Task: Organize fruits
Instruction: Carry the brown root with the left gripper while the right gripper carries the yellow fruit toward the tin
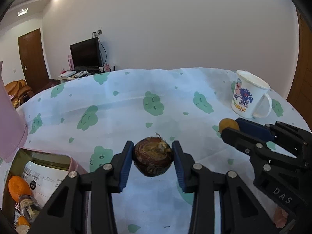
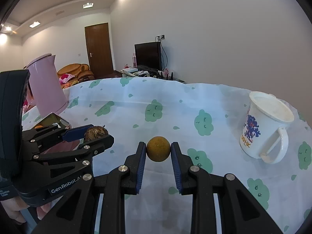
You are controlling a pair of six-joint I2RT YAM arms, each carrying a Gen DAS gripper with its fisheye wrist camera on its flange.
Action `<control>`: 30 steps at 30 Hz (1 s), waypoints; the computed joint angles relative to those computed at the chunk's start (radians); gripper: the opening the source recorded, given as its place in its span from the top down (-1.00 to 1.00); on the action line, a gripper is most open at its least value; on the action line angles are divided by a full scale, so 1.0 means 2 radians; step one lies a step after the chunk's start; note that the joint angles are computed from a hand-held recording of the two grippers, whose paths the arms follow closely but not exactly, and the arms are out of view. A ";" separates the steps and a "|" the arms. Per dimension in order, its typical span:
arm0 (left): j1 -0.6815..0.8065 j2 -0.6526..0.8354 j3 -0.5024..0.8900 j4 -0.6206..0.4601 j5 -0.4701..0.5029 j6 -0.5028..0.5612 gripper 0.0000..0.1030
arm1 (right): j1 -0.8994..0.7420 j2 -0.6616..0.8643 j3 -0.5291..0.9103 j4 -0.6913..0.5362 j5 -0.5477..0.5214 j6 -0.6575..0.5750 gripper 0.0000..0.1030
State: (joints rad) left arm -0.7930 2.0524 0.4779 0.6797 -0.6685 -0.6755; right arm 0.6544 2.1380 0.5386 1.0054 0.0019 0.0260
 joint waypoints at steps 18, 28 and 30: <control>-0.019 -0.004 -0.013 0.019 -0.032 -0.004 0.19 | 0.007 0.000 -0.026 0.054 0.009 -0.007 0.46; -0.030 -0.011 -0.029 0.037 -0.053 -0.011 0.19 | 0.012 0.002 -0.039 0.084 0.016 -0.010 0.46; -0.032 -0.012 -0.032 0.041 -0.059 -0.013 0.19 | 0.013 0.002 -0.043 0.094 0.019 -0.011 0.46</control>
State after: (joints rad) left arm -0.8579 2.0281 0.4135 0.7610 -0.7862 -0.7024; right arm 0.6807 2.1429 0.4533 1.1941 0.0404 0.0033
